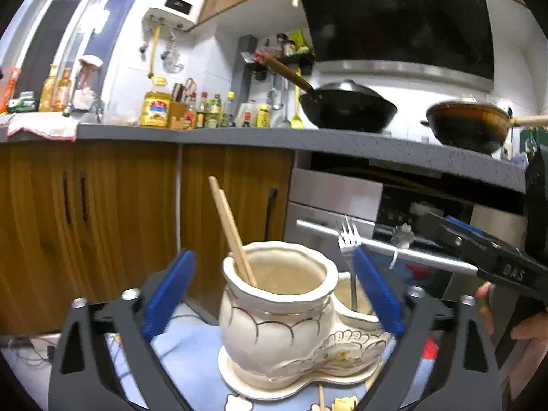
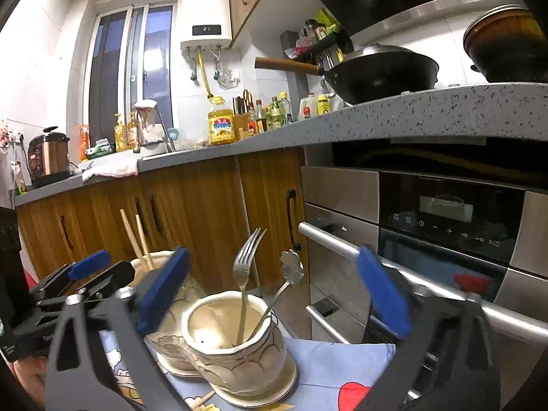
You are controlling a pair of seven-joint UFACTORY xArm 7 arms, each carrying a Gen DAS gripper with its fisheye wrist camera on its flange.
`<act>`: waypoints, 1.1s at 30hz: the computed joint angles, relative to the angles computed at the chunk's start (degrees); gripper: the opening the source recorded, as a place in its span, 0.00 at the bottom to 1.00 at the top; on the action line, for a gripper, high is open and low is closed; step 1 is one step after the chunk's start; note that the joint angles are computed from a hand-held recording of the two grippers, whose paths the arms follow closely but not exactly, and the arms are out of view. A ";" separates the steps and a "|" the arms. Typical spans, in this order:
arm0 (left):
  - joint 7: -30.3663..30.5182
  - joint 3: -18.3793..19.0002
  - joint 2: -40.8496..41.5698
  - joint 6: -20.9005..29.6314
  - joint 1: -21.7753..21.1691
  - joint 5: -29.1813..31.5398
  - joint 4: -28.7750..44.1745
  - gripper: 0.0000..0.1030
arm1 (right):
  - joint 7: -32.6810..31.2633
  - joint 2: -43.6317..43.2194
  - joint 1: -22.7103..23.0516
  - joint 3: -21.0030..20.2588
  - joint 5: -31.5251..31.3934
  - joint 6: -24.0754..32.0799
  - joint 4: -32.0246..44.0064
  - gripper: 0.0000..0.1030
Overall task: Organize utensils
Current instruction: 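Release the chopstick into the tall cup while the right tool releases the fork into the short cup, then move both tools back down toward the remaining utensils on the cloth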
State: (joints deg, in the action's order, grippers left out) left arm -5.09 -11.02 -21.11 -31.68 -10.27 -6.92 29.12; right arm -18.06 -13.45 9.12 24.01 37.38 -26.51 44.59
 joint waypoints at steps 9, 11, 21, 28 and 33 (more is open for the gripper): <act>0.03 -1.05 -4.69 1.88 0.78 0.40 -4.37 0.95 | -5.54 -2.50 -3.33 6.15 8.84 -0.28 -1.35 0.96; 0.47 -0.93 -6.05 3.83 0.55 1.32 -5.34 0.95 | -6.50 -3.08 -3.60 7.01 10.60 -0.17 -1.67 0.96; -0.12 -0.08 -12.12 10.41 -0.62 4.87 -10.68 0.95 | -1.51 -7.16 -6.26 9.67 9.67 2.79 -6.24 0.96; -2.23 3.05 -14.54 14.83 -2.69 6.85 -12.60 0.95 | 5.59 -11.46 -5.05 7.27 4.31 6.46 -12.04 0.96; -3.17 7.50 -16.22 17.88 -5.76 8.05 -13.69 0.95 | 8.92 -14.98 -7.05 7.99 2.35 12.01 -14.55 0.96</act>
